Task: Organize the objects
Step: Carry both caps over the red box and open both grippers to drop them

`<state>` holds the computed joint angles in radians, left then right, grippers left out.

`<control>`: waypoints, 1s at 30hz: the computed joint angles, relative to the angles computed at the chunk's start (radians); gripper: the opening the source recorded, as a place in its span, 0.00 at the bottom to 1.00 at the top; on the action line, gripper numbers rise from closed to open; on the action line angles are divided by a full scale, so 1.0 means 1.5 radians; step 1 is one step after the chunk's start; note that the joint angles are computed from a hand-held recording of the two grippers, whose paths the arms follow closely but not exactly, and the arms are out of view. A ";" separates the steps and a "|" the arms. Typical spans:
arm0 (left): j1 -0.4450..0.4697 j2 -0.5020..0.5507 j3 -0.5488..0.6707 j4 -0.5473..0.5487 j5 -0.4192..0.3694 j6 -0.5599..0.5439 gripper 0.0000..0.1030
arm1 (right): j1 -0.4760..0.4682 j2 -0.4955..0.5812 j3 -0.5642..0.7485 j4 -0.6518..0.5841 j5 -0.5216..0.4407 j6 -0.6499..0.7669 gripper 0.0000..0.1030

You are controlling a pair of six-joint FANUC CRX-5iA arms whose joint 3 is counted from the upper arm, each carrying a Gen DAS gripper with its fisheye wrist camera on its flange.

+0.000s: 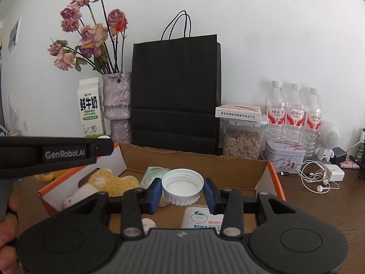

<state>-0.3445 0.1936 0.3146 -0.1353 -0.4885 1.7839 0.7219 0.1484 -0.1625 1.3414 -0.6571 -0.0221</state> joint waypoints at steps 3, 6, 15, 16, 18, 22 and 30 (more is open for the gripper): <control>0.002 -0.001 -0.007 0.014 0.002 -0.020 0.38 | 0.006 0.003 0.005 -0.021 -0.011 0.020 0.38; -0.004 -0.004 -0.003 -0.021 -0.003 0.012 0.88 | 0.012 0.006 0.013 -0.038 -0.031 0.029 0.65; -0.007 -0.008 0.008 -0.065 -0.022 0.055 1.00 | 0.018 0.012 0.022 -0.057 -0.060 0.033 1.00; -0.008 -0.009 0.008 -0.067 -0.024 0.058 1.00 | 0.018 0.011 0.022 -0.054 -0.060 0.032 1.00; -0.006 -0.011 0.005 -0.063 -0.022 0.056 1.00 | 0.019 0.008 0.019 -0.047 -0.058 0.027 1.00; -0.002 -0.020 -0.008 -0.053 -0.012 0.049 1.00 | 0.021 0.002 0.013 -0.036 -0.060 0.024 1.00; 0.010 -0.046 -0.044 -0.008 0.013 0.009 1.00 | 0.026 -0.023 -0.012 -0.013 -0.061 0.013 1.00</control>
